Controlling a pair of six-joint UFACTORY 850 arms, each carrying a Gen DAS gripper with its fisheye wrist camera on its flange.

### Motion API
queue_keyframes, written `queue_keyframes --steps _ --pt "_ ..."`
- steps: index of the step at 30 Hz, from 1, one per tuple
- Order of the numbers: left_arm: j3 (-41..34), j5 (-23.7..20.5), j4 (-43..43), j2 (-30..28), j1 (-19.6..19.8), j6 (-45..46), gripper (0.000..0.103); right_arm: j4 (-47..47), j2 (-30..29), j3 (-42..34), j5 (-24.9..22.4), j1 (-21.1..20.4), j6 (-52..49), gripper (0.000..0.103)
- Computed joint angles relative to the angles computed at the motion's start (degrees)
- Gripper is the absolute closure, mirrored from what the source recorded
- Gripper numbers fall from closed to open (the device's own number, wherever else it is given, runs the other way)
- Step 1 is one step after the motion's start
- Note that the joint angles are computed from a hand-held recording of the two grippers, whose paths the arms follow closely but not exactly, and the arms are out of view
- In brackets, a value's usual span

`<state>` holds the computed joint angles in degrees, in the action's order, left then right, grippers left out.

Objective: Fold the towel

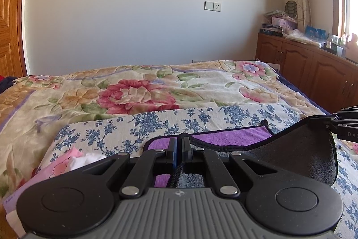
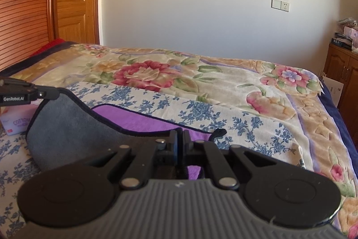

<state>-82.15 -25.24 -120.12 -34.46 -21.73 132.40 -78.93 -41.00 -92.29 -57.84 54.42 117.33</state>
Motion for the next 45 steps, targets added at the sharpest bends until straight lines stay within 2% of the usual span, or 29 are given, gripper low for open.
queue_keyframes --steps 12,15,32,45 --pt "-4.7 2.4 -0.7 -2.9 -0.6 0.1 0.098 -2.0 -0.7 -0.4 -0.1 -1.9 -1.3 0.098" --pt "-5.7 3.1 -2.7 -3.6 -0.9 2.8 0.098 -2.5 -0.8 -0.5 -0.1 -2.4 -1.2 0.098" --pt "-12.2 5.1 0.0 -7.9 -2.1 1.4 0.098 -3.1 -2.3 -2.0 -0.5 -4.4 -3.6 0.098" --pt "-16.6 8.0 -3.5 -11.5 -2.9 4.3 0.098 -2.6 -4.8 -4.8 0.3 -6.5 -8.8 0.098"
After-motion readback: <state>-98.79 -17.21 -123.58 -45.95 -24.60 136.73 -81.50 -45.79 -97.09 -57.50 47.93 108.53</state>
